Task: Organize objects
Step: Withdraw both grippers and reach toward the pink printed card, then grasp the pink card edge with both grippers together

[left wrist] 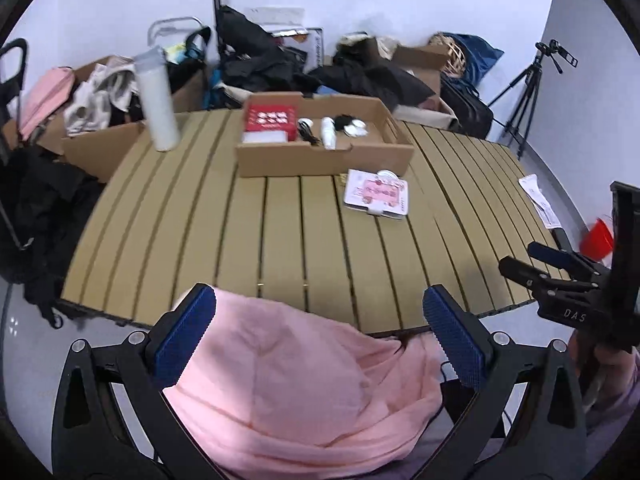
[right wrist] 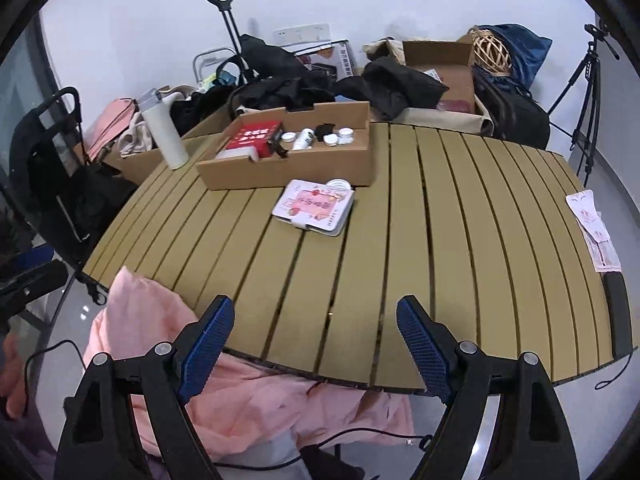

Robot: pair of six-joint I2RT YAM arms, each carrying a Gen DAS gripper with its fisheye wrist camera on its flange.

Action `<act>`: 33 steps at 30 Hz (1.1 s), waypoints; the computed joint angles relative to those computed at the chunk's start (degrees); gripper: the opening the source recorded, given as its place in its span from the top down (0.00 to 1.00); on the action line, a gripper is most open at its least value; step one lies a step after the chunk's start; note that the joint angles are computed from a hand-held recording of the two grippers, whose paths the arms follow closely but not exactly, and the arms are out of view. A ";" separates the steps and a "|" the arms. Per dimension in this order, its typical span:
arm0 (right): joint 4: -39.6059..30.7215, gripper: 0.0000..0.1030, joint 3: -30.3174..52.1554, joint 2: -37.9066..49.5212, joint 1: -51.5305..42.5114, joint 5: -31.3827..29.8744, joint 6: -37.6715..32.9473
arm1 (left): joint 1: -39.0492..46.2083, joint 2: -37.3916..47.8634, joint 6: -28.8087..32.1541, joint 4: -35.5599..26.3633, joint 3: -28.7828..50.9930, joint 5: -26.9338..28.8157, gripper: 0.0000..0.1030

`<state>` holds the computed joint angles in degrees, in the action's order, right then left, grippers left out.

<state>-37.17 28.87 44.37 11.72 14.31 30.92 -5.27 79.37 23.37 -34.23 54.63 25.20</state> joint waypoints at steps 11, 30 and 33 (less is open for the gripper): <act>26.06 0.33 -0.15 24.24 -15.10 -13.88 -10.88 | -13.95 36.86 -9.15 3.55 28.15 -0.33 0.13; 47.21 0.63 13.92 62.99 -28.94 -30.97 -11.27 | -15.93 63.19 -14.80 5.14 49.53 10.33 0.75; 45.00 0.77 13.00 60.17 -27.70 -28.64 -12.02 | -16.40 58.28 -14.16 9.15 42.29 8.27 0.81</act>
<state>7.83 41.87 104.54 -15.98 -14.33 18.91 -21.67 137.66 9.21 -25.08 96.92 33.47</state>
